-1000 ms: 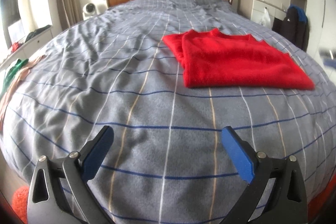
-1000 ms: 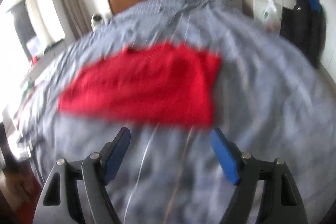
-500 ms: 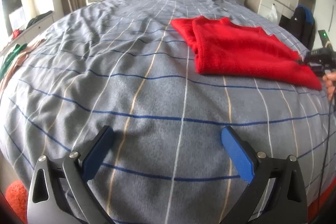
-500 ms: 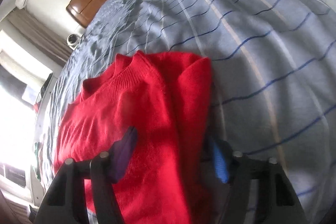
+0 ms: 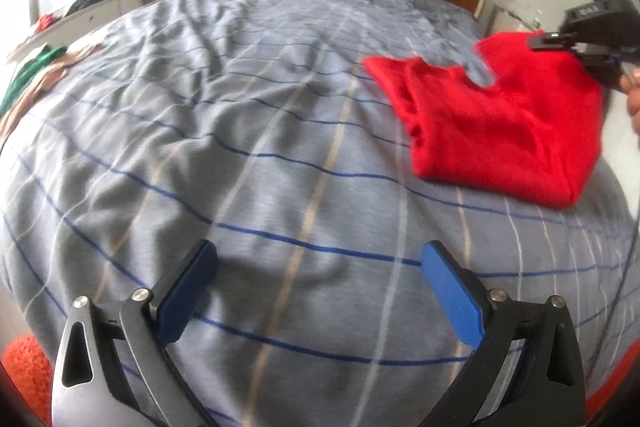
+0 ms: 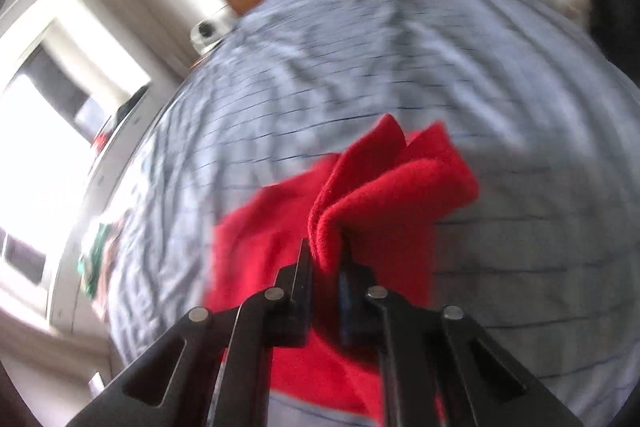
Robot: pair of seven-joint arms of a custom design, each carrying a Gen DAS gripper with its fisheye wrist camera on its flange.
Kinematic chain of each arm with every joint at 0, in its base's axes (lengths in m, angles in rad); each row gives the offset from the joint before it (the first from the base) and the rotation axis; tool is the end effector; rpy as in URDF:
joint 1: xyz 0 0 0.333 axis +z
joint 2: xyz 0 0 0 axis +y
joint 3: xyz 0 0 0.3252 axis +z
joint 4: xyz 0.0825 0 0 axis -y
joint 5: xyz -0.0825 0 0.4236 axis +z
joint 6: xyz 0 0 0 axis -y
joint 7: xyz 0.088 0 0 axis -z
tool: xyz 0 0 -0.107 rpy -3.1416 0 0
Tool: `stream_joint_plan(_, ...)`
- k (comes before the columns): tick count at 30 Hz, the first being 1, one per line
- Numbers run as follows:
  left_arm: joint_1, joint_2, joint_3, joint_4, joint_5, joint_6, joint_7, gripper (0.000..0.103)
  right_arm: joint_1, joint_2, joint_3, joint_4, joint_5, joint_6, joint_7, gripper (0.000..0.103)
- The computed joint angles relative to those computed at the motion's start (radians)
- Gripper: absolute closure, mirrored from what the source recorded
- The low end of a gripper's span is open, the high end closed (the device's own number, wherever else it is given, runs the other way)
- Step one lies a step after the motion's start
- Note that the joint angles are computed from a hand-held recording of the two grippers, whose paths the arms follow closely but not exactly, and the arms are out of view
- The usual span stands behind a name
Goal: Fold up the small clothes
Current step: 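Grasp the edge of the folded sweater with the right gripper, then fold the held edge over onto the sweater with the right gripper and release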
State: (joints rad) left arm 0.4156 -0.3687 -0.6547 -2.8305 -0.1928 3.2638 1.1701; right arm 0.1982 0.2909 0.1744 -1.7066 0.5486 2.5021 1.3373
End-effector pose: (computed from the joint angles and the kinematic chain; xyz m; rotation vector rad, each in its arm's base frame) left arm 0.4231 -0.0720 0.3496 -2.0530 1.4975 -0.7814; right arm 0.6760 0.2475 0.4713 -1.9241 1.5350 0.0507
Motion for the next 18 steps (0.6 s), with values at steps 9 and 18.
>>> stream_joint_plan(9, -0.009, -0.005, 0.056, -0.015, -0.002, -0.019, -0.029, 0.001, 0.09, 0.171, 0.077, 0.127, -0.137, -0.1, 0.089, 0.054)
stream_joint_plan(18, -0.113, 0.015, 0.175, -0.011, -0.008, -0.014, -0.015, 0.001, 0.026, -0.03, 0.078, -0.054, 0.149, 0.05, -0.174, 0.043)
